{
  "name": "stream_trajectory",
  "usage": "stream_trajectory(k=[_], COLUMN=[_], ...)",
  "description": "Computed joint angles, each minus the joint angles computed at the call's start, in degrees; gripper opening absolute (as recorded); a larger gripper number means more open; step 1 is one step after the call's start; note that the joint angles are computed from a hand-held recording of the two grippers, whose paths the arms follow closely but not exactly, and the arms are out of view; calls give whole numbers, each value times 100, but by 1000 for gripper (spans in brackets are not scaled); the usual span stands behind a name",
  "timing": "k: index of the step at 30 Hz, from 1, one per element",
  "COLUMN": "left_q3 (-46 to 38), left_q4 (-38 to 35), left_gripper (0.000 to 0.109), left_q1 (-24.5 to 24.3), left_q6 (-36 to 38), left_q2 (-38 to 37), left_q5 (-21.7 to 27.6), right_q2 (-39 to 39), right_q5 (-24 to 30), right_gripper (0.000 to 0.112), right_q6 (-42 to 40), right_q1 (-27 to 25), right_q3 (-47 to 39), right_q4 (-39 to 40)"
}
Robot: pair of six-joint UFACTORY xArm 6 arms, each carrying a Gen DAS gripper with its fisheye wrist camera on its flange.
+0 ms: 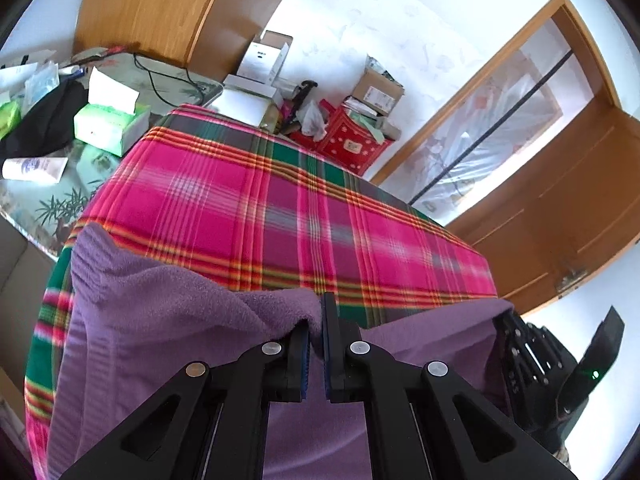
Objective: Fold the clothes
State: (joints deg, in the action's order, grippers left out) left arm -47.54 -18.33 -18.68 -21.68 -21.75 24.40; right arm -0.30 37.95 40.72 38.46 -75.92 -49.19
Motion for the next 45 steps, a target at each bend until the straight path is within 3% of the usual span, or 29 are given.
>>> stream_trajectory(k=[8,11,17,21,26,29,31,35,45], left_q3=[-585,-727,-862,-836,-586,-410,-375,-371,-466], left_q4=[460,714,416,266,155,423,509,1012,807], left_gripper=[5,5,6,7,11,22,22,29,29], left_q1=[191,244,285,268,213,120,37,-236,-1360], left_q6=[-320,-468,-234,18,163,-102,-169,-495,-36], left_q2=[672,863,1178,1162,802,502,366,101,-52], left_q5=[71,105,279,468,573,609,690,907,1023], right_q2=[1473,1925,2571,2599,2044,1651,1223,643,-1729], right_q5=[652,864,1393,1529,1139,954,581,350,-190], right_gripper=[3,3,3,3,10,12,14,21,24], right_q6=[-432,-714,-1266,-1476,-1656,-1817,-1929,-2178,-2423], right_q1=[0,8,-30,-109,-301,-393,-455,-507,-861], right_q3=[-1726,-2276,-2965,-2978,-2352,-1914,-1395,-829,1500], right_q4=[-114,117,840,1556,2730,3252,3589,3967,4576])
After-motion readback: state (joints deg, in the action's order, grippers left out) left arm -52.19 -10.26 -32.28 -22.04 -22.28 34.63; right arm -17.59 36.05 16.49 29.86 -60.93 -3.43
